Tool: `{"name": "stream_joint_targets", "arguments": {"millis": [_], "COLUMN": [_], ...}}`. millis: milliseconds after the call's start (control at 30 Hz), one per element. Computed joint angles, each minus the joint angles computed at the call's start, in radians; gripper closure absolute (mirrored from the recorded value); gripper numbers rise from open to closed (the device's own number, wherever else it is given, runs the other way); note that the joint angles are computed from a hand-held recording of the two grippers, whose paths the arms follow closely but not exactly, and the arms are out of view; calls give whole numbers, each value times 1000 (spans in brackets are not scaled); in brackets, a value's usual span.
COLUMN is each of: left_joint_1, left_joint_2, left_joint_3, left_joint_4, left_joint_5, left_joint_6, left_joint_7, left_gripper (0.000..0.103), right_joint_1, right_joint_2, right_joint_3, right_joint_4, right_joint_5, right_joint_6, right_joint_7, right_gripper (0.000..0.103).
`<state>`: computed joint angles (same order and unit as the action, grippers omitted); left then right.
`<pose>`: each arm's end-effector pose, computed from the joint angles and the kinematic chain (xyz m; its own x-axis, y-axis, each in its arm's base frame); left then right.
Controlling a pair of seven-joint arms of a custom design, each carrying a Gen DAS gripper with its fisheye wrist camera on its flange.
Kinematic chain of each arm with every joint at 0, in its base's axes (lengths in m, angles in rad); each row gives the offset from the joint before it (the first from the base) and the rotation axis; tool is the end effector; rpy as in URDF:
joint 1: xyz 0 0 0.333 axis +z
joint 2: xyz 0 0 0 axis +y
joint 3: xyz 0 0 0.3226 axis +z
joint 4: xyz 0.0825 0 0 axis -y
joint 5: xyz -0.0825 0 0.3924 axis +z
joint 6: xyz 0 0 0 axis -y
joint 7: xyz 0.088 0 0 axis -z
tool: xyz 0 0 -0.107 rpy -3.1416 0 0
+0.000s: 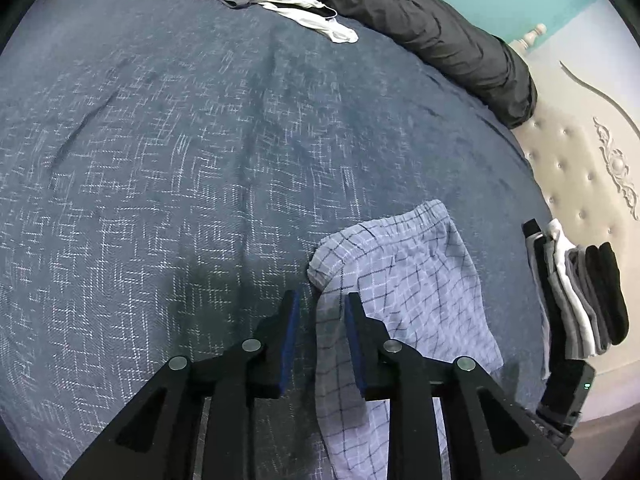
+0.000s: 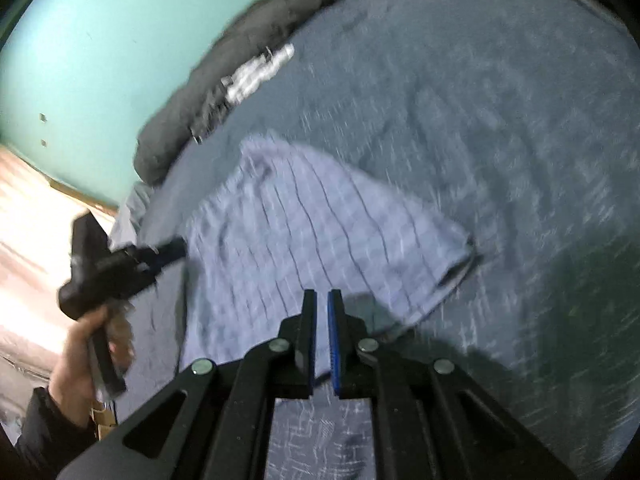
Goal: Fold clothes
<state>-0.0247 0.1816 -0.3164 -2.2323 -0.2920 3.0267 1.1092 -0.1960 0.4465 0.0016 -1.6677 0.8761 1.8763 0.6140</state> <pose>0.5674 -0.1736 0.3622 0.2762 -0.8437 0.4603 -0.8036 -0.4655 -0.3710 0.6653 -0.0719 0.3547 0.4022 -0.6472 -0.6476 -0.9116 -0.2177 -0.3486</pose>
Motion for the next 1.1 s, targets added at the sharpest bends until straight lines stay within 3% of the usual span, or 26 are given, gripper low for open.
{"name": "stream_joint_targets", "arguments": {"millis": [200,333,400,500,600,733,833,1100], "left_joint_1": [-9,-18,7,103,260,386,381,303], "left_joint_2": [-2,4,14,44,98,161,179,173], "left_joint_3": [1,13,-12,-119,-296,-434,-422,-319], "left_joint_4": [-1,2,5,21,44,65,77,102], "left_joint_5": [10,27,-11,-142,-322,-375,-320,-179], "left_joint_6": [-4,-4,12,42,90,131,113,59], "left_joint_7": [-7,-31,-13,93,242,302,268,179], "left_gripper": [70,61,60,60,60,60,60,60], "right_joint_1": [-4,-24,-23,-26,-33,-39,-30,-3], "right_joint_2": [11,7,2,11,29,37,27,-19], "right_joint_3": [-14,1,2,-1,-1,5,2,-1], "right_joint_4": [12,11,2,15,35,41,27,-3], "right_joint_5": [-27,12,18,26,36,43,26,-9], "right_joint_6": [57,29,29,20,15,14,48,153], "right_joint_7": [46,34,24,29,46,47,28,-17], "right_gripper": [97,97,97,97,97,97,97,96]}}
